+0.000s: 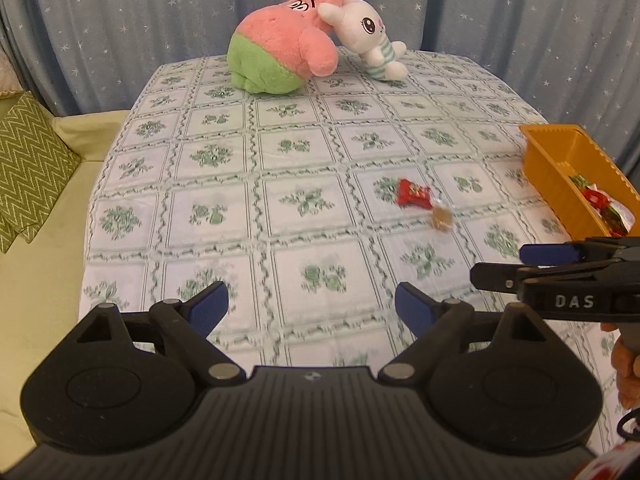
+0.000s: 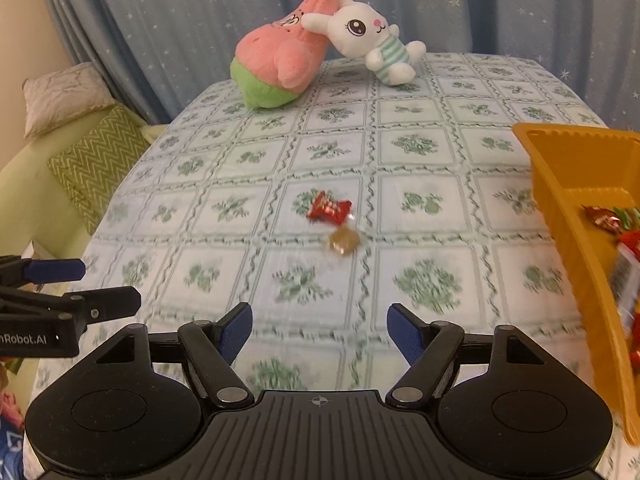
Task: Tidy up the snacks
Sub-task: 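Move both open grippers back toward the small red and brown candies, then grasp the brown translucent candy with the right gripper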
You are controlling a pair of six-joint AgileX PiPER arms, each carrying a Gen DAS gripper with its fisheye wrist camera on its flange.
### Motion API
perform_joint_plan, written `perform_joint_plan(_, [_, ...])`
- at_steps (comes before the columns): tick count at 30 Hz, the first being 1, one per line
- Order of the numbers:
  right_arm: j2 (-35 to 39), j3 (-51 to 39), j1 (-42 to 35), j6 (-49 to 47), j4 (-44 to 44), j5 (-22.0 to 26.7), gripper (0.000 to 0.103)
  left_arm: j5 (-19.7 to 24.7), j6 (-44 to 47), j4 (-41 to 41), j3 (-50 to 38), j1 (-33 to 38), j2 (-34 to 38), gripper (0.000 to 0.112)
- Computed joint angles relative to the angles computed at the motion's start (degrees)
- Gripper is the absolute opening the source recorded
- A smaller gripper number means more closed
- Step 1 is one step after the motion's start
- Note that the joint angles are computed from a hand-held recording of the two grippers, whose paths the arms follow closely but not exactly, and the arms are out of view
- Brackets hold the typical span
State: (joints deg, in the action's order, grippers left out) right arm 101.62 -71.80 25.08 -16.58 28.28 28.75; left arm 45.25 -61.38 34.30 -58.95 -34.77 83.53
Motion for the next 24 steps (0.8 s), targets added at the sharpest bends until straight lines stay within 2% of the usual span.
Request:
perform_joint_plan(8, [7.5,-7.5,0.7,4.8,-1.7,0.2,0.056,-3.0,4.1,-2.1,-2.6,4.3,3.8,0.085])
perform_joint_plan(13, [11.3,-11.4,1.2,8.0,-3.8,0.1,0.053,-4.0,5.6,-3.0,-3.4,6.1,5.1,0.085])
perform_joint_plan(24, [16.9,-18.3,3.2,20.2,-17.1,-0.7,0.047,-5.2,6.2,-3.7,-3.5,7.9,6.3,0.085])
